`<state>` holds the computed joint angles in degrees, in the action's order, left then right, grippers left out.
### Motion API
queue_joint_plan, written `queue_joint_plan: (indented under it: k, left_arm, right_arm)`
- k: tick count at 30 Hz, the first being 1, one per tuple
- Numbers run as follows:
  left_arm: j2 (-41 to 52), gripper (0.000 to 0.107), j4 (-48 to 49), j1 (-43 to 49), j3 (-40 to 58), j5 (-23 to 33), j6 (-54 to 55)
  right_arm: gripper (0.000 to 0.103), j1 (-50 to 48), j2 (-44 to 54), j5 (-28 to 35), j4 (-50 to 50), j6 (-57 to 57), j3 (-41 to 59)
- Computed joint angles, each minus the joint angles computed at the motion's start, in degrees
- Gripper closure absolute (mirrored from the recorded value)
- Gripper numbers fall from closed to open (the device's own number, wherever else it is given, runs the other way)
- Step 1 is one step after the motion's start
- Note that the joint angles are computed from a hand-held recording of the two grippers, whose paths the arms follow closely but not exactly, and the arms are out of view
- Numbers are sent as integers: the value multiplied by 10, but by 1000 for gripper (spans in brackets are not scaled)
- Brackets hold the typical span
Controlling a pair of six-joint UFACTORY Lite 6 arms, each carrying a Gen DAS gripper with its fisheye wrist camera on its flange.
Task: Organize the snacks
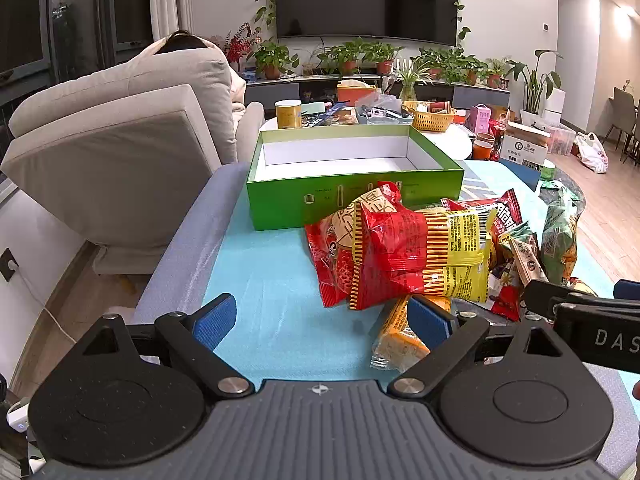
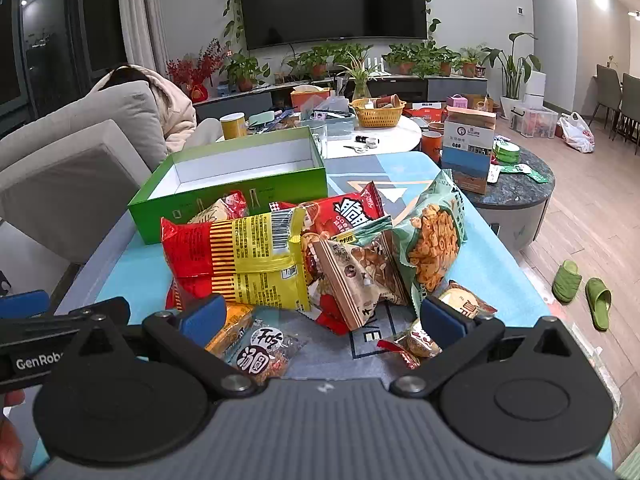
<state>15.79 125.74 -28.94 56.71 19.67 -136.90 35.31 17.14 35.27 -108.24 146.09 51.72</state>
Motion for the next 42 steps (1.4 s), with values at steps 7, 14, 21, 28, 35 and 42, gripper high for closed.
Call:
queue_joint_plan:
  k: [7, 14, 21, 28, 35, 42]
  left_arm:
    - [5, 15, -2, 2, 7, -1, -1]
    - [11, 15, -13, 0, 13, -4, 14]
    - [13, 15, -8, 2, 15, -7, 9]
    - [8, 15, 13, 7, 11, -12, -9]
    - [13, 15, 54, 20, 14, -19, -48]
    - [25, 15, 122, 31, 21, -30, -106]
  right_arm:
    - [45, -3, -1, 1, -35, 26, -5]
    - [45, -4, 0, -1, -43, 30, -6]
    - [45, -3, 3, -2, -42, 29, -2]
    - [45, -8, 3, -8, -37, 29, 1]
    - [45, -11, 5, -7, -58, 45, 3]
    - [45, -31, 7, -30, -156, 137, -5]
